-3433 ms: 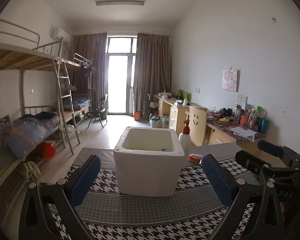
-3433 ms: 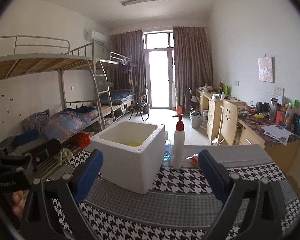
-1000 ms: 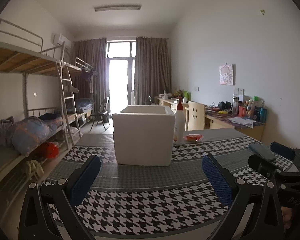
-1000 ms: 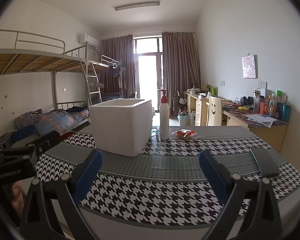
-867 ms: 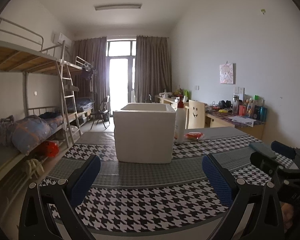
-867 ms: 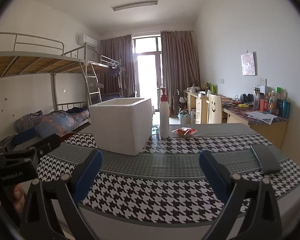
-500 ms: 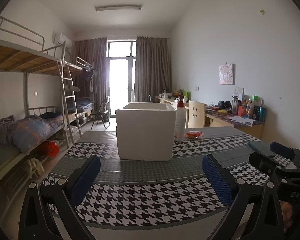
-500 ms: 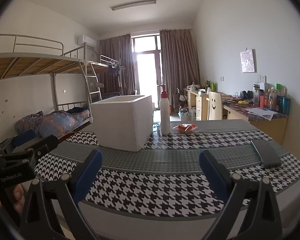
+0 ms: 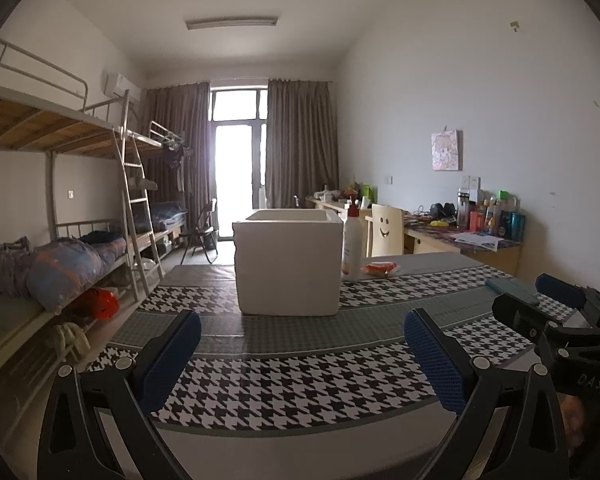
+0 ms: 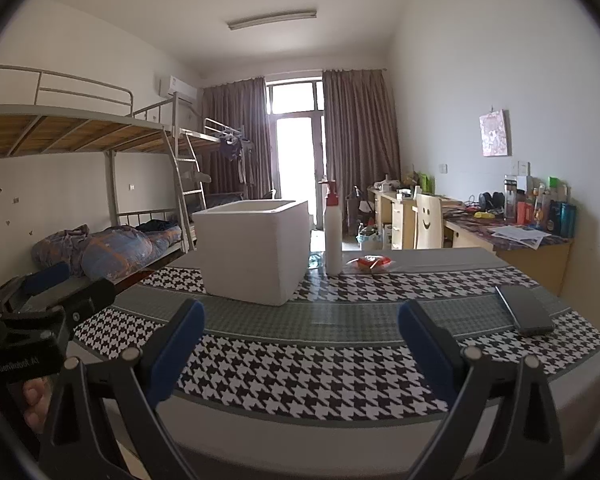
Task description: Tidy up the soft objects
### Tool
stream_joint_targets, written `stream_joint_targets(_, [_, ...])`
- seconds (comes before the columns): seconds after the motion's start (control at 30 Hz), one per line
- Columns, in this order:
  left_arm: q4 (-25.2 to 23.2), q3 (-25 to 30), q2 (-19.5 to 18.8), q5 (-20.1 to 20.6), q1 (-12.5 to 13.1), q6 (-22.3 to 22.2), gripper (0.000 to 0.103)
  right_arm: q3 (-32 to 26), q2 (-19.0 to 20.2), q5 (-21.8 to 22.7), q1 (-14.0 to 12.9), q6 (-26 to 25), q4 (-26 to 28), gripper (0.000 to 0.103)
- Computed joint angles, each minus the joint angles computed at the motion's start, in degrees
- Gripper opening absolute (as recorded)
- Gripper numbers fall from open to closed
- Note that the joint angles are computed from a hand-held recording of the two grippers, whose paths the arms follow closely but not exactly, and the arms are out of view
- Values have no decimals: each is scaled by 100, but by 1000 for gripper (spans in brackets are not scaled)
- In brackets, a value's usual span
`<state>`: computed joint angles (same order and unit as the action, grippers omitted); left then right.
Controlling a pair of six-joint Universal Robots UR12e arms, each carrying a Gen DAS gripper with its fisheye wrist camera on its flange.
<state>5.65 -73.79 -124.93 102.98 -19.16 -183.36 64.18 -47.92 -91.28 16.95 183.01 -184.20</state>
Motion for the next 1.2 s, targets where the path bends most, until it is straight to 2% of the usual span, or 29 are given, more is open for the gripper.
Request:
stream_joint_targets(0.3, [124, -231, 114, 57, -3, -28, 102, 157, -84, -44, 25, -58, -160, 99])
stream_joint_targets(0.57, [316, -399, 208, 324, -47, -69, 102, 332, -184, -103, 39, -38, -235, 99])
stream_joint_targets(0.73, [511, -450, 226, 348, -68, 67, 102, 452, -244, -105, 47, -78, -407, 99])
stream_joint_targets(0.97, [467, -425, 203, 293, -81, 90, 102, 455, -237, -90, 47, -71, -424, 99])
stream_joint_targets(1.2, [407, -399, 183, 443, -112, 59, 102, 443, -225, -72, 35, -43, -329, 99])
